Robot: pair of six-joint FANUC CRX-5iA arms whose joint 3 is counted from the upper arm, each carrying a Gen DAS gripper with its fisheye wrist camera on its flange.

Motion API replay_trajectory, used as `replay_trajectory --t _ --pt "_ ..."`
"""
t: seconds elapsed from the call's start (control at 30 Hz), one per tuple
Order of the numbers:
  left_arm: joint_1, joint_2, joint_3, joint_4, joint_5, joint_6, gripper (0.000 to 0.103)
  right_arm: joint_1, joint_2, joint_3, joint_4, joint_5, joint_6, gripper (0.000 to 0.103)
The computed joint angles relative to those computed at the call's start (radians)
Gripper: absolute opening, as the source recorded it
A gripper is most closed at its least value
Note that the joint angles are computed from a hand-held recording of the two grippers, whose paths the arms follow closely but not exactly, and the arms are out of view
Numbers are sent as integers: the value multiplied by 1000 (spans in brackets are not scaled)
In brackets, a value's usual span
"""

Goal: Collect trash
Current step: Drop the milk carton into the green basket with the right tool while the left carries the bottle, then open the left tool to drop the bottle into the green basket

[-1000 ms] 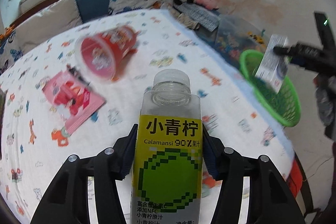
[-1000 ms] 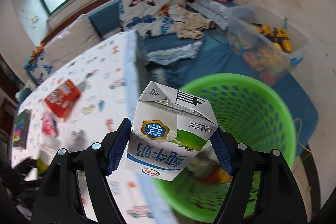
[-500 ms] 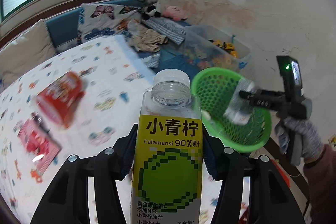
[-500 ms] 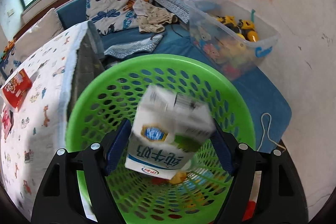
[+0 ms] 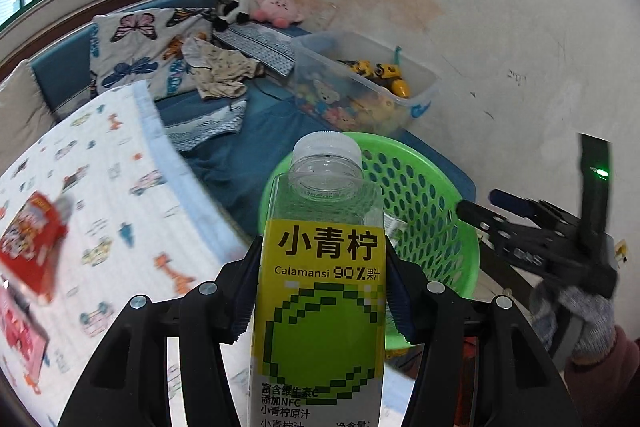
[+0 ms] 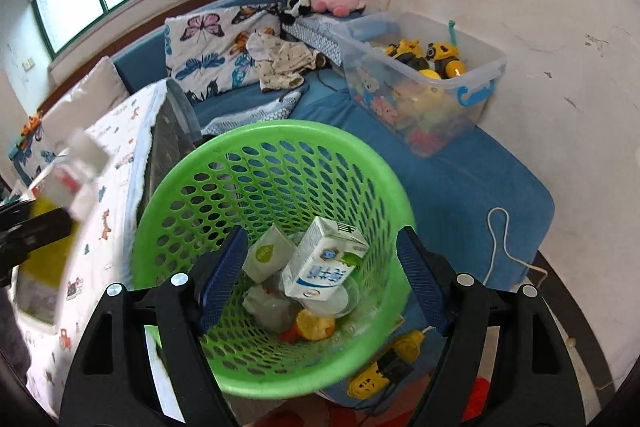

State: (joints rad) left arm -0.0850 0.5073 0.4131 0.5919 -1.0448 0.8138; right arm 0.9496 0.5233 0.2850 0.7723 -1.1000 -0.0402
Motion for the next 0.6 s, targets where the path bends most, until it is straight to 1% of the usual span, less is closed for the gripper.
replay_trajectory --t 0.2,0.37,0.4,0.5,0.6 --pt "-37 53 71 -36 -33 63 54 21 -74 -115 57 38 -112 78" --pt "-58 119 144 -20 -69 140 54 38 -97 -149 76 42 -148 79" --pt "-65 128 154 -23 -63 152 54 42 -101 -155 81 41 -156 79" --pt "-73 135 134 35 -26 124 54 49 -117 -180 100 49 -189 79" --pt "-90 154 148 49 -4 126 54 54 -128 -199 111 52 -208 79"
